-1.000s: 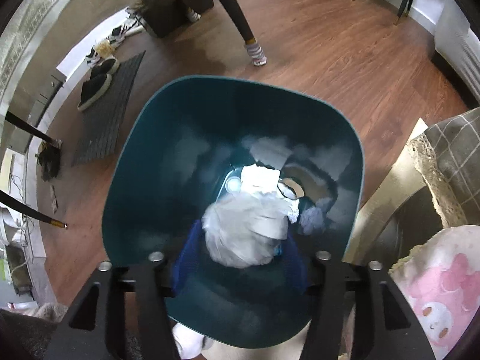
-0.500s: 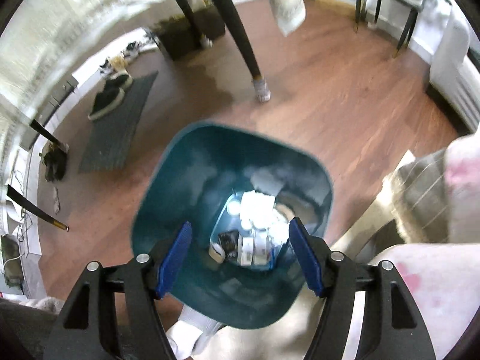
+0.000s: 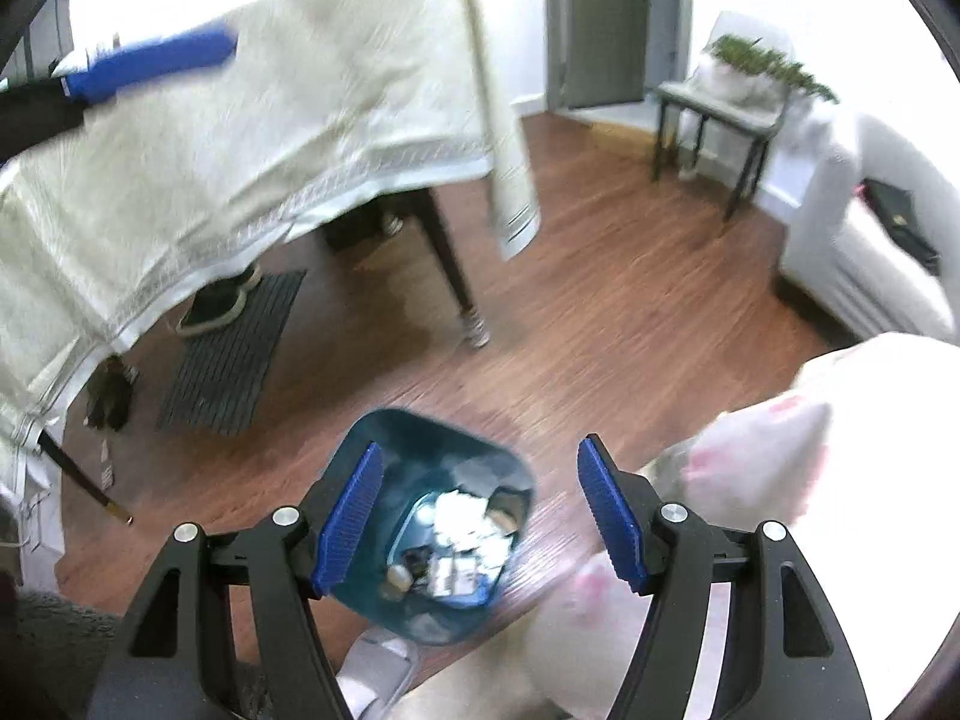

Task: Collect trash
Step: 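Move both open tools from the bin back over the table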

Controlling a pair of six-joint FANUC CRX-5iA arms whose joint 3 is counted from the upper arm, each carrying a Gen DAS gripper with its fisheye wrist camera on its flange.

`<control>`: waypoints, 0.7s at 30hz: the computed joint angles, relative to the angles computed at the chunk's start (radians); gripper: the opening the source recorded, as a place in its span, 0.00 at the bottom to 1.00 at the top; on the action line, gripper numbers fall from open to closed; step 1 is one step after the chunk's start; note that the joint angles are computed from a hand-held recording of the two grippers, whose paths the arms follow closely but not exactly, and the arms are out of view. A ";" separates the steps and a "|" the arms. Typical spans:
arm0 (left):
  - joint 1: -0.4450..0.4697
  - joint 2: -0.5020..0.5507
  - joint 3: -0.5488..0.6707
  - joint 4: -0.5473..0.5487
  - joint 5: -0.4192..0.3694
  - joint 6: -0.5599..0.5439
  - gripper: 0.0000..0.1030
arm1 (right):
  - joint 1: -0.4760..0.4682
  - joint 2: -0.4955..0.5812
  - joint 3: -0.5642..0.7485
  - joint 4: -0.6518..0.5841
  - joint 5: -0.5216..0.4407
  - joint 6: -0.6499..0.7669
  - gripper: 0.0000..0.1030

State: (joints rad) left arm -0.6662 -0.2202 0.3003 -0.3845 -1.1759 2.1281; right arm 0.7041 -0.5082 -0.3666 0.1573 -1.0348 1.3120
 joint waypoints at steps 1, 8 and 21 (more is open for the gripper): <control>0.002 0.004 0.004 0.009 0.001 0.011 0.80 | -0.002 -0.018 -0.006 0.032 -0.006 -0.017 0.67; -0.080 0.074 0.085 -0.056 -0.012 0.019 0.89 | -0.104 -0.128 -0.029 0.179 -0.051 -0.058 0.82; -0.263 0.100 0.042 -0.130 -0.111 0.139 0.97 | -0.570 -0.309 -0.009 -0.023 -0.061 0.074 0.92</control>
State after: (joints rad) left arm -0.9288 -0.1202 0.3421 -0.5144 -1.2873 2.2669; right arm 0.1345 -0.8169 -0.3760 0.1339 -1.0960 1.3863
